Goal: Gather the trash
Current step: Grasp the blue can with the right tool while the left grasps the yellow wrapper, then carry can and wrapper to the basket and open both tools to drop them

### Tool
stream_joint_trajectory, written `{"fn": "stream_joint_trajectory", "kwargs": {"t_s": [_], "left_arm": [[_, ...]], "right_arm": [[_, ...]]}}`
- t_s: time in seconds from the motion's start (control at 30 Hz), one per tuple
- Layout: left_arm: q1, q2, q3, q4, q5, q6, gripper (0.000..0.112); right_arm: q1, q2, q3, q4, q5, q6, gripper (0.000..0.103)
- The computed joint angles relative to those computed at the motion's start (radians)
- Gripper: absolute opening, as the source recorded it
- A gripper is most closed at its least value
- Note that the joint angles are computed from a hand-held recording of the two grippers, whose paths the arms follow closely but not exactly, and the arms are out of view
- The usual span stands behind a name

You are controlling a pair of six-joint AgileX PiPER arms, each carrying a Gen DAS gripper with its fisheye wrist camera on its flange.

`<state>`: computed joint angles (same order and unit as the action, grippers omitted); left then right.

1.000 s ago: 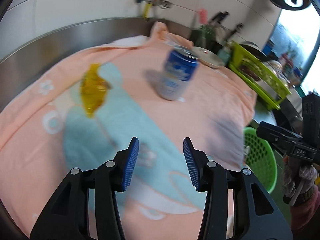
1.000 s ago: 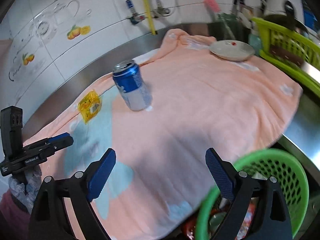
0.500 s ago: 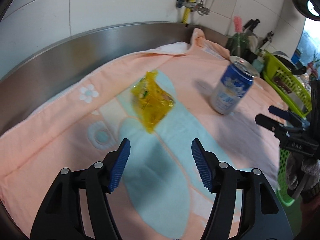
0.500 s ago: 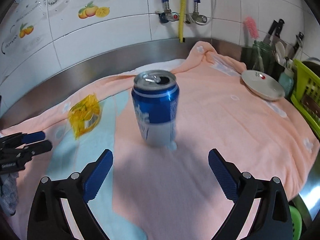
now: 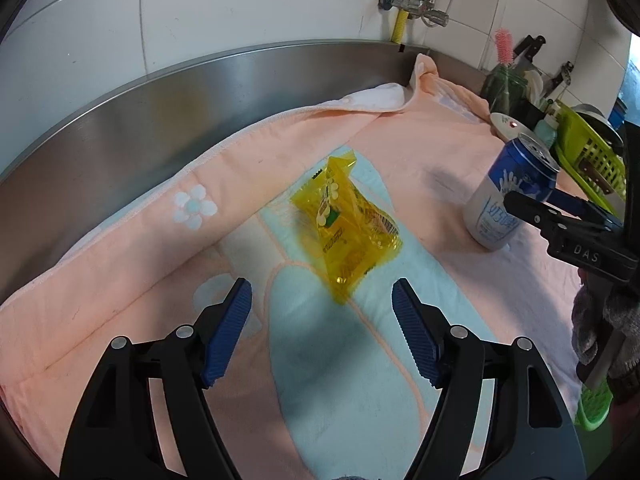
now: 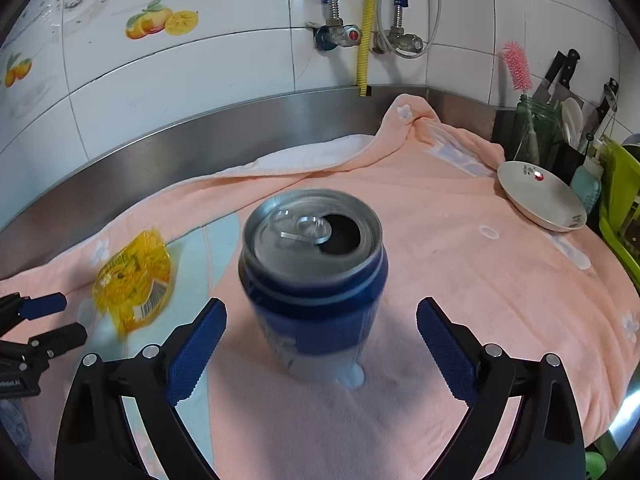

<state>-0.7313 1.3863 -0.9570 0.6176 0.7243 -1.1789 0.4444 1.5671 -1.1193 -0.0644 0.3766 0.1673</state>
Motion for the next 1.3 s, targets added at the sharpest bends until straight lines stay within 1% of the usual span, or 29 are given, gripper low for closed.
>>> {"fn": "stream_joint_trajectory", "kwargs": {"t_s": [0.03, 0.1, 0.13, 0.17, 0.2, 0.23, 0.27, 0.3, 0.37, 0.47, 0.5, 0.57, 0.63, 0.83, 0.93, 1.0, 1.03, 1.07, 1.1, 1.13, 1.17, 1.2, 1.3], "left_arm": [[0.007, 0.007, -0.005, -0.007, -0.008, 0.010, 0.073], [0.018, 0.030, -0.025, -0.008, -0.009, 0.021, 0.076], [0.025, 0.042, -0.036, -0.018, -0.013, 0.040, 0.076], [0.026, 0.052, -0.046, -0.017, -0.008, 0.044, 0.077], [0.027, 0.065, -0.059, -0.014, -0.003, 0.050, 0.078], [0.031, 0.074, -0.068, -0.017, -0.007, 0.063, 0.078], [0.032, 0.082, -0.077, -0.016, -0.004, 0.072, 0.079], [0.031, 0.095, -0.090, -0.009, 0.004, 0.075, 0.080], [0.037, 0.111, -0.105, -0.011, 0.002, 0.085, 0.081], [0.041, 0.135, -0.129, -0.014, -0.008, 0.107, 0.082], [0.034, 0.149, -0.144, 0.000, 0.003, 0.108, 0.084], [0.029, 0.175, -0.167, 0.010, 0.013, 0.114, 0.087], [0.035, 0.208, -0.200, -0.012, 0.030, 0.138, 0.087], [0.038, 0.275, -0.254, -0.002, 0.075, 0.141, 0.085], [0.050, 0.280, -0.250, -0.016, 0.062, 0.143, 0.077], [0.056, 0.280, -0.241, -0.029, 0.051, 0.150, 0.063], [0.061, 0.278, -0.234, -0.034, 0.044, 0.149, 0.060], [0.069, 0.269, -0.218, -0.041, 0.020, 0.150, 0.050], [0.072, 0.257, -0.202, -0.044, 0.003, 0.146, 0.046], [0.074, 0.248, -0.191, -0.041, -0.010, 0.139, 0.045], [0.073, 0.229, -0.169, -0.031, -0.028, 0.123, 0.041], [0.068, 0.211, -0.151, -0.018, -0.039, 0.103, 0.041], [0.050, 0.167, -0.113, -0.004, -0.055, 0.076, 0.036]], "right_arm": [[-0.002, 0.007, -0.009, 0.020, 0.005, -0.021, 0.093], [-0.001, 0.023, -0.030, 0.000, 0.020, -0.001, 0.093], [-0.006, 0.030, -0.037, 0.026, 0.022, -0.023, 0.091], [-0.007, 0.036, -0.043, 0.012, 0.027, -0.006, 0.083], [-0.011, 0.040, -0.047, 0.027, 0.035, -0.016, 0.077], [-0.021, 0.047, -0.054, 0.083, 0.044, -0.054, 0.072], [-0.033, 0.049, -0.055, 0.135, 0.049, -0.095, 0.064], [-0.039, 0.049, -0.054, 0.156, 0.049, -0.110, 0.060], [-0.049, 0.038, -0.042, 0.196, 0.045, -0.140, 0.059], [-0.045, 0.014, -0.016, 0.176, 0.035, -0.131, 0.059], [-0.044, -0.002, -0.001, 0.170, 0.030, -0.127, 0.059], [-0.049, -0.028, 0.018, 0.210, 0.036, -0.165, 0.059], [-0.051, -0.057, 0.038, 0.214, 0.044, -0.175, 0.059], [-0.075, -0.181, 0.133, 0.281, 0.069, -0.264, 0.059], [-0.095, -0.268, 0.199, 0.302, 0.088, -0.296, 0.059], [-0.121, -0.334, 0.243, 0.327, 0.112, -0.328, 0.059], [-0.134, -0.366, 0.262, 0.336, 0.124, -0.341, 0.059], [-0.141, -0.396, 0.279, 0.330, 0.135, -0.342, 0.059], [-0.155, -0.431, 0.295, 0.330, 0.154, -0.352, 0.059], [-0.169, -0.466, 0.313, 0.330, 0.169, -0.360, 0.059], [-0.185, -0.489, 0.324, 0.340, 0.180, -0.376, 0.059], [-0.211, -0.530, 0.340, 0.359, 0.206, -0.402, 0.059], [-0.269, -0.618, 0.374, 0.385, 0.263, -0.447, 0.059]]}}
